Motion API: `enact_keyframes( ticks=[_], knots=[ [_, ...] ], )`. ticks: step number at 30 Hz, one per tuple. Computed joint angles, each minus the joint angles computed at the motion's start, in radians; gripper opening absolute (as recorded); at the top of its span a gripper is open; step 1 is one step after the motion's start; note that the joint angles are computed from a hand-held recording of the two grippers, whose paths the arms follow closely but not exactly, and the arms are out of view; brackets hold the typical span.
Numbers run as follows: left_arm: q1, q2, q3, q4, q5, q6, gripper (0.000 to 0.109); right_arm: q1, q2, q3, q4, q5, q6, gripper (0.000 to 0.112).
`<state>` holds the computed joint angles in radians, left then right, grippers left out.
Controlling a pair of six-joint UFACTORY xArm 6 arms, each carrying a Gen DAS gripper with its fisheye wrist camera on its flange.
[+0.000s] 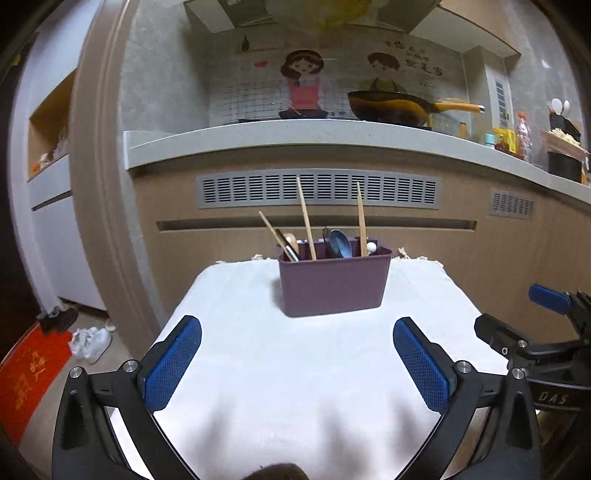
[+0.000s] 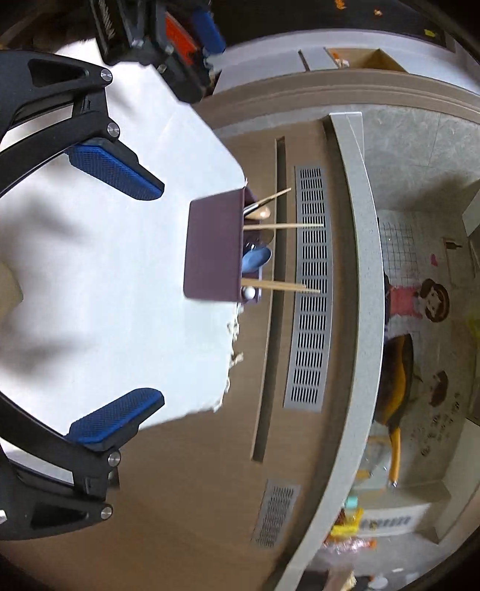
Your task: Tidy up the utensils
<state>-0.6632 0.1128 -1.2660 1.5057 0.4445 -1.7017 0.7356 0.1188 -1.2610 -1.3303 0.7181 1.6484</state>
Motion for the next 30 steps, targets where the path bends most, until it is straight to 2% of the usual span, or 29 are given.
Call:
enact_keyframes(
  ticks=[5,30],
  knots=[
    [-0.010,-0.012,0.020,-0.105,0.022,0.071,0.103,0.006,-0.033,0.028,-0.025,0.016,0.041,0.101],
    [0.003,-0.002,0.024,-0.180,0.004,0.124,0.103,-0.007,-0.037,0.042,0.008,-0.013,0.033,0.102]
  ],
)
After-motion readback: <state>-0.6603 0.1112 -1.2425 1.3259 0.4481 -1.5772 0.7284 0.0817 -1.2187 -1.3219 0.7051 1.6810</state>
